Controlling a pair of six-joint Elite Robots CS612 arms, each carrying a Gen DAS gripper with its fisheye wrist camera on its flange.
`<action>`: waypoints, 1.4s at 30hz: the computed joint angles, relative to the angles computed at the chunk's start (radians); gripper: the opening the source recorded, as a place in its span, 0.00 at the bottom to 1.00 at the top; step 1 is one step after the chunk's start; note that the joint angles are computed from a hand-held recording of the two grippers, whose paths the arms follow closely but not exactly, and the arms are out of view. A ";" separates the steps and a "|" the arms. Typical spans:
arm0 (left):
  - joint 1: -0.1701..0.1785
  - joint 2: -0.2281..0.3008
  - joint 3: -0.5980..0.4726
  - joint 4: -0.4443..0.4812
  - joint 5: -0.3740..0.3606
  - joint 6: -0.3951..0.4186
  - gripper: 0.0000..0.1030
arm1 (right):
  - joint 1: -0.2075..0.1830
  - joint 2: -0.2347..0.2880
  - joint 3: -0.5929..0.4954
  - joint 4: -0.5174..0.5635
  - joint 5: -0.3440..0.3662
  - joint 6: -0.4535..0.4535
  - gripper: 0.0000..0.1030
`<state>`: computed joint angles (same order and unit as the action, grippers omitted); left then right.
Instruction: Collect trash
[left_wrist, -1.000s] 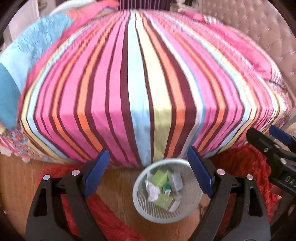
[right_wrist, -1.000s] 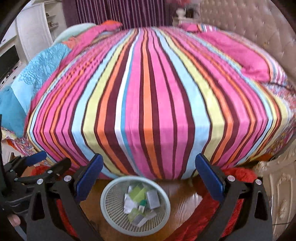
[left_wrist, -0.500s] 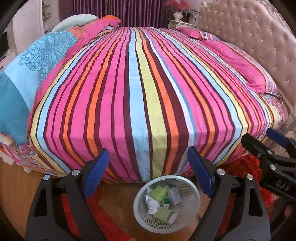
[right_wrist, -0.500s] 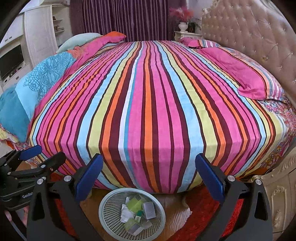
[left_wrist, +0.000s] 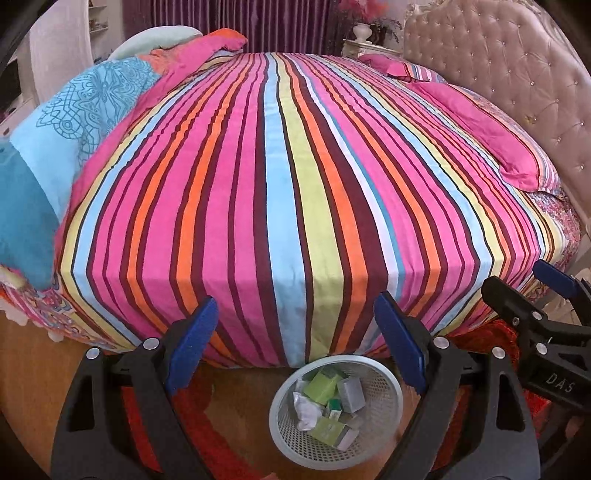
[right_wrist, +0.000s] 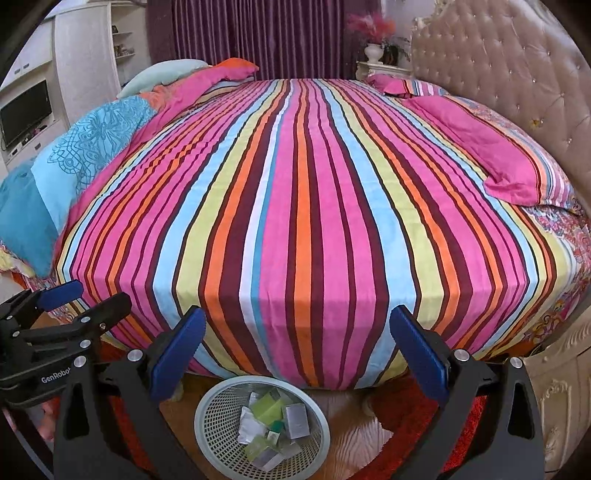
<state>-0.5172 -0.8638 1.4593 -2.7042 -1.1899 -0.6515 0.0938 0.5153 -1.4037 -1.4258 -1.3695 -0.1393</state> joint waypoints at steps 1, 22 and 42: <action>0.000 0.000 -0.001 0.000 0.001 -0.001 0.82 | 0.000 0.000 -0.003 -0.005 -0.001 -0.001 0.93; -0.015 -0.014 0.002 0.016 0.070 0.024 0.82 | -0.009 -0.004 -0.013 -0.020 0.024 0.017 0.93; -0.011 -0.016 0.003 0.015 0.055 0.027 0.82 | -0.011 -0.007 -0.009 -0.008 0.027 0.015 0.93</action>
<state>-0.5286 -0.8793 1.4619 -2.6894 -1.1351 -0.6241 0.0832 0.5082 -1.4123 -1.4337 -1.3424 -0.1242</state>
